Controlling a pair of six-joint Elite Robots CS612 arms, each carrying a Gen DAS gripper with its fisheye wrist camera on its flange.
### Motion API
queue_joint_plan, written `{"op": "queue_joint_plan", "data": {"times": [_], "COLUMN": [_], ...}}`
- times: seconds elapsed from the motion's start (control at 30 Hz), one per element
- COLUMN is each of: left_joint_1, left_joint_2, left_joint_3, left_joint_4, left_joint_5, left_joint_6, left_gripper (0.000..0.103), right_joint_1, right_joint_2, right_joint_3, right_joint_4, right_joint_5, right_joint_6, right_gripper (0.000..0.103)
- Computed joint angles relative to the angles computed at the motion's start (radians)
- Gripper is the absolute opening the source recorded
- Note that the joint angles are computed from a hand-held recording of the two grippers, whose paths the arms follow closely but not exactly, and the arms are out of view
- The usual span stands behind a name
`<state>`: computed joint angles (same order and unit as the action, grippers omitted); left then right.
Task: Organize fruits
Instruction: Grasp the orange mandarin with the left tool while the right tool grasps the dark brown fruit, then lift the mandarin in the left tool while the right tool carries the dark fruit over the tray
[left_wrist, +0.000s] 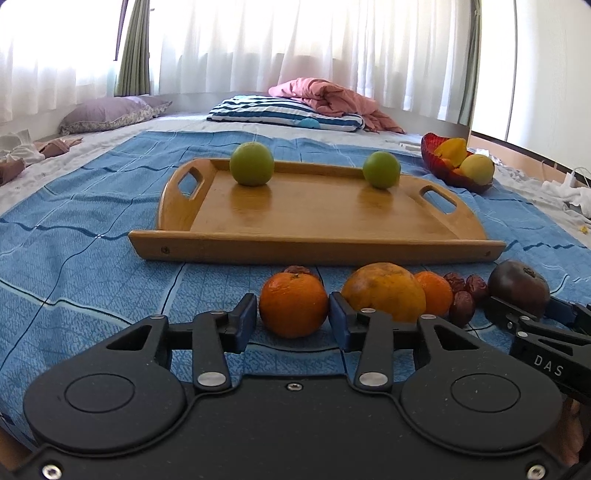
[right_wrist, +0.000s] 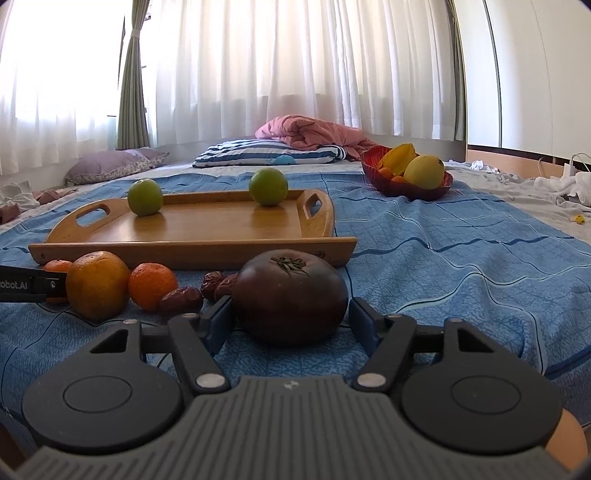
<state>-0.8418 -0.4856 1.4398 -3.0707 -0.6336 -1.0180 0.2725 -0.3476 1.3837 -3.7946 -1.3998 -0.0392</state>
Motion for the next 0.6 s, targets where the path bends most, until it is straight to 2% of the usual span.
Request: {"op": "queue_joint_plan", "data": {"times": [0.6], "left_joint_1": [0.001], "left_joint_2": [0.007], "left_joint_3": [-0.015], "left_joint_4": [0.011], "left_joint_5": [0.005], "left_joint_6": [0.013], "left_gripper": [0.039], "right_joint_1": [-0.005], "right_joint_2": [0.016], "right_joint_3": [-0.007], "right_joint_4": [-0.038], "right_joint_5": [0.024], "right_joint_6": [0.003], "right_gripper": [0.069]}}
